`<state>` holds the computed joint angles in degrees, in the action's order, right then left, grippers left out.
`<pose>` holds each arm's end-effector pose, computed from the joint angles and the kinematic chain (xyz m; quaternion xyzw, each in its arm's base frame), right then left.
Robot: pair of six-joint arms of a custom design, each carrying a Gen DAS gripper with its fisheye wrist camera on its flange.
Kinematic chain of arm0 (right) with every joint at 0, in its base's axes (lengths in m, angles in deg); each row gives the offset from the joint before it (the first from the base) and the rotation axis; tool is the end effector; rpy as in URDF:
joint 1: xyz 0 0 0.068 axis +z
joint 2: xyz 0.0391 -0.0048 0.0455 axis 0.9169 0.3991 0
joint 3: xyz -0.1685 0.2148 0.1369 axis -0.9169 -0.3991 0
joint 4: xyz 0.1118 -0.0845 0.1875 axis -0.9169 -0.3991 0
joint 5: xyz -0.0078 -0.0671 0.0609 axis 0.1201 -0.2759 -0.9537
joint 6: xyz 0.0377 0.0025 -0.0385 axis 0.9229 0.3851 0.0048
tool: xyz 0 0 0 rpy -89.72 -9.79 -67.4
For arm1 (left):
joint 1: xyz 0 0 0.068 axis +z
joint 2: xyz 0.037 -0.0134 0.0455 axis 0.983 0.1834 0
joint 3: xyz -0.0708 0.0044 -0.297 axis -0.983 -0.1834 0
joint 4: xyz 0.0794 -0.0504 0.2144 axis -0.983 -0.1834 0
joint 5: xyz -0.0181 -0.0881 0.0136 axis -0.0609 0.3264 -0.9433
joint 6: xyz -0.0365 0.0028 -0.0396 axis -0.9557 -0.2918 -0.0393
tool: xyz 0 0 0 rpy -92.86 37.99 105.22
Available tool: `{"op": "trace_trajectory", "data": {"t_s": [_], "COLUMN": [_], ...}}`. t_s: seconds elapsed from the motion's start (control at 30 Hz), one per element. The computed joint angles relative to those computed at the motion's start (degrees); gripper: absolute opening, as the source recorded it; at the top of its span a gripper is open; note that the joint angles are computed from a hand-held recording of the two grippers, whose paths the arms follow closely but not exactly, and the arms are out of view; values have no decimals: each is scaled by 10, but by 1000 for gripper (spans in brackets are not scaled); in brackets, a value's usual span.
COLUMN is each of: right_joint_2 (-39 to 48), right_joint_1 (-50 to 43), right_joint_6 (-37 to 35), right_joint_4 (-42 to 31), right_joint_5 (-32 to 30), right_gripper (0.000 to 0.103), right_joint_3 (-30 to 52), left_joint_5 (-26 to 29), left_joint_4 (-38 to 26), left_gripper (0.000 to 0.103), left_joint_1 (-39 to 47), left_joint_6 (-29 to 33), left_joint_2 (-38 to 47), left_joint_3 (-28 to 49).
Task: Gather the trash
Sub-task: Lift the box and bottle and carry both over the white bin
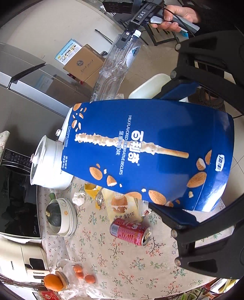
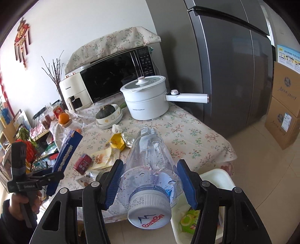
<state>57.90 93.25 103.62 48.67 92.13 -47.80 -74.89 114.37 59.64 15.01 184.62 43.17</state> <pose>0.2040 0.1008 0.1720 -0.0315 0.9037 0.1518 0.3990 0.2051 -0.0793 0.1213 0.0438 0.9256 -0.1826 0.3285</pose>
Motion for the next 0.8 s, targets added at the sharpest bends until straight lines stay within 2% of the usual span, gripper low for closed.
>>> {"op": "trace_trajectory", "data": {"t_s": [0.3, 0.47, 0.67, 0.8], "right_joint_2": [-57, -64, -6, 85], "right_joint_1": [-133, -208, -261, -283], "right_joint_6": [-55, -91, -122, -135], "right_joint_4": [13, 9, 11, 66], "right_joint_5": [-65, -106, -132, -139], "right_gripper": [60, 60, 60, 60], "right_joint_3": [-97, -121, -129, -137], "left_joint_5": [-11, -26, -33, -33], "left_joint_4": [-5, -9, -20, -33], "left_gripper": [96, 96, 96, 96], "left_joint_1": [-85, -139, -191, -214], "left_joint_6": [-30, -37, -44, -47], "left_joint_2": [43, 73, 122, 150], "left_joint_3": [38, 64, 105, 132]}}
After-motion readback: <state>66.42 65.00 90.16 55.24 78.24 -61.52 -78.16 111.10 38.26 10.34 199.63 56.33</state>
